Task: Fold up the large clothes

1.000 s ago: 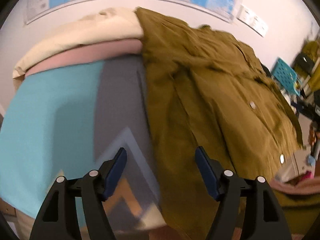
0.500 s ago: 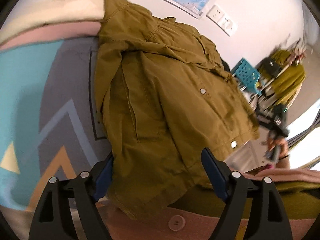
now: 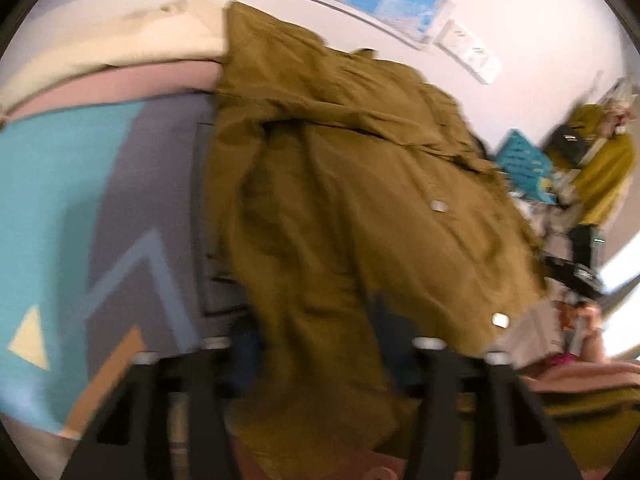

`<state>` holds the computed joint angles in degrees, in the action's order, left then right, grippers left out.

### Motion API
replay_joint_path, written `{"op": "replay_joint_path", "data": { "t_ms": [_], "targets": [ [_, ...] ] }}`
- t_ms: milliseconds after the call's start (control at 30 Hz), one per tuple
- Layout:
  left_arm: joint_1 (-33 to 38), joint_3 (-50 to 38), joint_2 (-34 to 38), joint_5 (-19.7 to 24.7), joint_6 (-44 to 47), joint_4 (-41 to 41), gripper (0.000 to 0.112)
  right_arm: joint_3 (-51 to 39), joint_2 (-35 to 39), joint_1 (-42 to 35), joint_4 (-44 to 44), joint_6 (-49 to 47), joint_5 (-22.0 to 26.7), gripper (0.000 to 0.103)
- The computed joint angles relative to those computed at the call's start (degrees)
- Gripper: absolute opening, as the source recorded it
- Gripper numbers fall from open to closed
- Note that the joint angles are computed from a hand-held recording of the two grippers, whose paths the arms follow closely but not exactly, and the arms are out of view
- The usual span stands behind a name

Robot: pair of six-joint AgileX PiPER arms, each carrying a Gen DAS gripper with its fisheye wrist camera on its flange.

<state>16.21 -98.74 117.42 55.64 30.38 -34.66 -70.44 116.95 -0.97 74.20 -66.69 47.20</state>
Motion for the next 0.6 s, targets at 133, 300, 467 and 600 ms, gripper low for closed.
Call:
{"op": "replay_joint_path", "data": {
  "t_ms": [133,300,467,600],
  "targets": [
    [0.16,-3.60,1.39,2.12,-5.23,2.64,0.008,0.71,0.78,-1.63,4.47,-1.61,3.74,0.010],
    [3.51,-6.36,-0.75,5.21,-3.17,-3.29,0.006,8.03,-8.18,-4.58,15.45,-11.32,10.96,0.005],
    [7.35,-7.69,-4.16,6.72,-1.63,-5.48,0.006,12.24,-14.25,-5.12,17.09,-15.07,15.39,0.005],
    [8.21,-9.35,-1.04,10.45,-2.26,-3.51,0.007,12.42,-9.87,-4.27,13.04,-11.83,13.71,0.007]
  ]
}}
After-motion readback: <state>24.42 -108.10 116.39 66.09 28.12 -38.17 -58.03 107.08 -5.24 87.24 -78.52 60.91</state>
